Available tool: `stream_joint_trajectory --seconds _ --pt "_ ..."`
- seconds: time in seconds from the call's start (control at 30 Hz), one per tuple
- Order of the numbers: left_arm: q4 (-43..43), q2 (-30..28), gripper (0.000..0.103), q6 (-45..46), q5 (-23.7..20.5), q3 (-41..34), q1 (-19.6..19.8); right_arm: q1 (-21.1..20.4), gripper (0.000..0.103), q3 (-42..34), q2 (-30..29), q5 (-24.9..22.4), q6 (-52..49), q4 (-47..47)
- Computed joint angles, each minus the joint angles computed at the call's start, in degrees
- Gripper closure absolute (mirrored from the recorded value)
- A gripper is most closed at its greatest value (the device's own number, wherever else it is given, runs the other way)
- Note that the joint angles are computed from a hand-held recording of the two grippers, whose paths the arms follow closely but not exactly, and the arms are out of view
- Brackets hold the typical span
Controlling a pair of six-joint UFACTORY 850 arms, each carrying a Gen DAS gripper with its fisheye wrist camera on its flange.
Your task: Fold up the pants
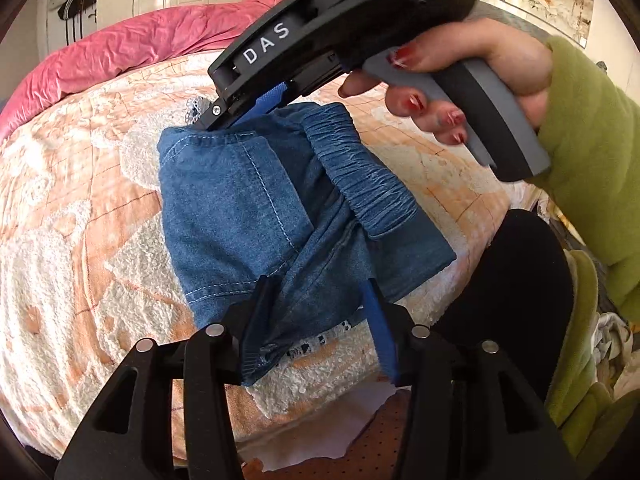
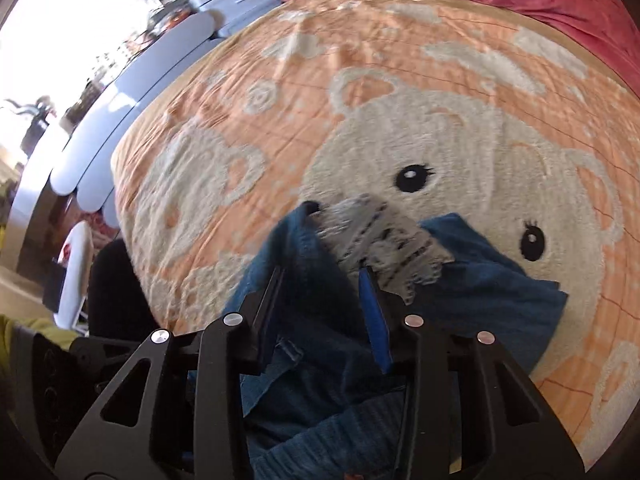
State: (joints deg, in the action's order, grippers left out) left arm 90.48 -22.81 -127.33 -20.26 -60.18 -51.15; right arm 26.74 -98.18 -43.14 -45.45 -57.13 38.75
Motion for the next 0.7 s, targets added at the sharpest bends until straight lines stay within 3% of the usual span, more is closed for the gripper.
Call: stream_joint_trajectory --seconds 0.27,0.3,0.33,0.43,0.57,0.7 --pt "-0.3 -0.5 0.051 0.2 0.4 -0.6 0.0 2.1 0.072 2.0 0.7 4.9 3.1 -8.0" --pt "0.4 -0.3 0.051 -0.5 0.5 -0.2 0.1 2.6 0.079 2.9 1.2 6.4 2.5 -9.5" --pt "0.7 0.0 0.051 -0.8 0.6 0.1 0.2 3.0 0.101 3.9 1.9 8.2 1.6 -11.1" --pt "0.4 -0.1 0.051 -0.5 0.5 -0.1 0.1 2.8 0.102 5.5 3.4 13.3 3.8 -13.6" --pt "0.7 -0.1 0.049 -1.1 0.7 0.0 0.2 1.7 0.103 3.9 2.2 15.0 8.0 -15.3" --pt "1.0 -0.2 0.048 -1.5 0.9 -0.1 0.1 0.3 0.103 2.5 0.3 13.2 8.1 -11.8"
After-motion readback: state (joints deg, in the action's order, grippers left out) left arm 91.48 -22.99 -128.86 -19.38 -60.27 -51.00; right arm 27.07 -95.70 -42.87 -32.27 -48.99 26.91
